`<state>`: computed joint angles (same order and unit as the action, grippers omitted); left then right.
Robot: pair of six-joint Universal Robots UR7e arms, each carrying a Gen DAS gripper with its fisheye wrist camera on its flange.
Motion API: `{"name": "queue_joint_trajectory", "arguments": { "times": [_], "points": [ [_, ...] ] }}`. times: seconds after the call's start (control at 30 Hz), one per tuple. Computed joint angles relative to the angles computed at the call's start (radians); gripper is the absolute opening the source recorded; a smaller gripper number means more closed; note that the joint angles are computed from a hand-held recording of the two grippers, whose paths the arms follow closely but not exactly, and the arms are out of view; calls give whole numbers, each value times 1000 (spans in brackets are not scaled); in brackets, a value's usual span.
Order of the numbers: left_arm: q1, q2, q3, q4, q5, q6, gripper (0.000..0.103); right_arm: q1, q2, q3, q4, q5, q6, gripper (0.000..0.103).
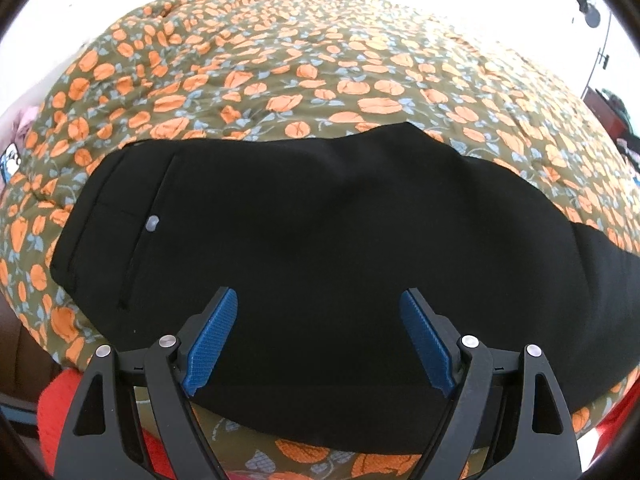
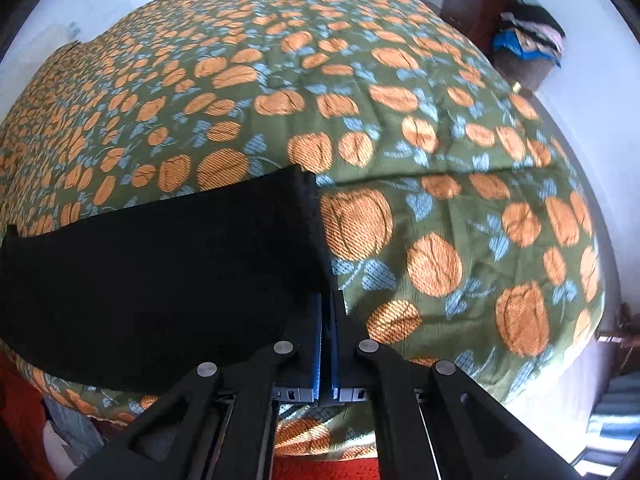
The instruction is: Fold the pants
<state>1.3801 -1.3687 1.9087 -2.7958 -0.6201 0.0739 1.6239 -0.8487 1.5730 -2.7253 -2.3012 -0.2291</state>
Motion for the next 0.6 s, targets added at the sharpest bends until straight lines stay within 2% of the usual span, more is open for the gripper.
{"name": "queue_joint_trajectory", "arguments": {
  "times": [0.07,0.1,0.13,0.2,0.27,0.37,0.47,0.53,0.6],
  "points": [
    [-2,2,2,-6,5,10,85,-4,1,-11,10,23,16,7],
    [-1,2,2,-5,6,10,85,-8,-5,-12,12,45,30,16],
    [0,2,2,0,7,8,85,-13,-18,-4,0,74,37,36],
    [2,1,1,4,8,2,85,-20,-43,19,-50,122,40,56],
    [2,-3,2,-2,9,-3,85,-33,-73,36,-47,170,83,56],
    [5,-4,0,-6,8,-9,85,-58,-131,82,-31,253,194,56],
    [10,1,-7,11,6,-25,85,-78,-176,132,-30,352,246,56],
    [10,5,-8,16,14,-28,85,-92,-193,140,45,378,342,56],
    [7,6,-6,11,19,-23,85,-110,-211,163,68,434,425,56]
  ]
}}
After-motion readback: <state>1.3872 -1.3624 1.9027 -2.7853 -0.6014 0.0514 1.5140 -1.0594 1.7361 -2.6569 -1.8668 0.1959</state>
